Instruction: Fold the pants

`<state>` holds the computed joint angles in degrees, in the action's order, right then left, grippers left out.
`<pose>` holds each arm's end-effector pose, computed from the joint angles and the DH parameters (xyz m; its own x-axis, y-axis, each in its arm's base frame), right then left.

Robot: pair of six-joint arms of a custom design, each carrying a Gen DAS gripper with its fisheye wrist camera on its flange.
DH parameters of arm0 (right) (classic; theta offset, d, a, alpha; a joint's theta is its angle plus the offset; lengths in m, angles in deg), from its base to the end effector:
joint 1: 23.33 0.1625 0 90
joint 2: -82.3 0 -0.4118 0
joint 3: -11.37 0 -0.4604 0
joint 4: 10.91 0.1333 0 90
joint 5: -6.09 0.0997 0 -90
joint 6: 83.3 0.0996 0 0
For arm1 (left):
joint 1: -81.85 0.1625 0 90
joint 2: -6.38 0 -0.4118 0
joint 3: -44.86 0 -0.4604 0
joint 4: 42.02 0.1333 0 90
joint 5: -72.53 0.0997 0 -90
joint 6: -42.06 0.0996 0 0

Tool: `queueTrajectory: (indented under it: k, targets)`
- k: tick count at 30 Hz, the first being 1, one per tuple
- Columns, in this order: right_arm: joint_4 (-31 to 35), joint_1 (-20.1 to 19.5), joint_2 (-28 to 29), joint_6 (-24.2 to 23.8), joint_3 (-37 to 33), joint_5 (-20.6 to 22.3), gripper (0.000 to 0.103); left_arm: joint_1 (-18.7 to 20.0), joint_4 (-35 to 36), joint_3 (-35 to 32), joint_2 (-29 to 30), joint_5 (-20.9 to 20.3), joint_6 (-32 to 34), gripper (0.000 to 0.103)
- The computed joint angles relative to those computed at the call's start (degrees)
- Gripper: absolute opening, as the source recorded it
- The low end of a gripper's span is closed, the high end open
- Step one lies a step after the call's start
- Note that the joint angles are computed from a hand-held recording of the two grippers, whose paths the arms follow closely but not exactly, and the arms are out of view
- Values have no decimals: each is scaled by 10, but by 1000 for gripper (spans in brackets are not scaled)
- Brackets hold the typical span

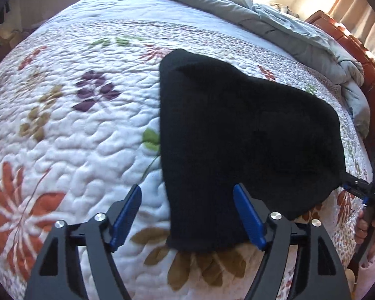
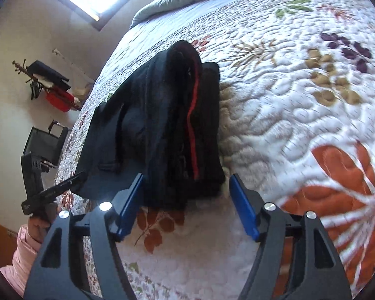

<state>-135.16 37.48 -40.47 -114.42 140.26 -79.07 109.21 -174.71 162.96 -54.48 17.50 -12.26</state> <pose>-0.0565 -0.3918 0.4192 -0.9836 -0.0116 0.1800 -0.0914 0.8923 -0.4421 -0.3794 -0.4107 0.0310 -0.8434 0.1017 -0.5276 0.2994 0.9044 -0.3041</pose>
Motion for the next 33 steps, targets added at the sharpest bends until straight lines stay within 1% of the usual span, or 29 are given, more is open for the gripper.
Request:
queueTrajectory:
  k: [1,5,6,8,9,10,13,14,18,25,27,31,33]
  targets:
    - [-4,2,-13,3,6,-7,72,-9,21,4,-7,6,-19,83]
    - [-25,40,-55,25,30,-81,73,-45,91,10,-26,21,-80,91]
    - [-33,60,-66,26,40,-109,74,-52,108,6,-25,21,-90,91]
    - [-45,103,-80,41,56,-168,79,-69,140,3,-27,22,-108,92]
    - [-49,124,-83,49,61,-195,80,-77,158,-1,-27,20,-118,93]
    - [-51,140,-88,54,66,-211,81,-82,162,-5,-24,17,-123,93]
    - [-34,155,-113,65,75,-204,86,-97,169,-13,-21,7,-138,93]
    - [-25,150,-123,60,76,-200,87,-98,171,-19,-17,7,-140,93]
    - [-24,183,-130,74,83,-229,89,-111,181,-24,-24,9,-151,93]
    - [-5,227,-135,105,85,-258,90,-122,207,-34,-25,10,-160,93]
    - [-3,232,-136,104,85,-259,91,-127,213,-35,-26,13,-162,93]
    - [-1,261,-137,110,89,-289,91,-135,230,-38,-29,14,-167,93]
    - [3,268,-139,113,91,-289,91,-138,237,-40,-29,13,-170,93]
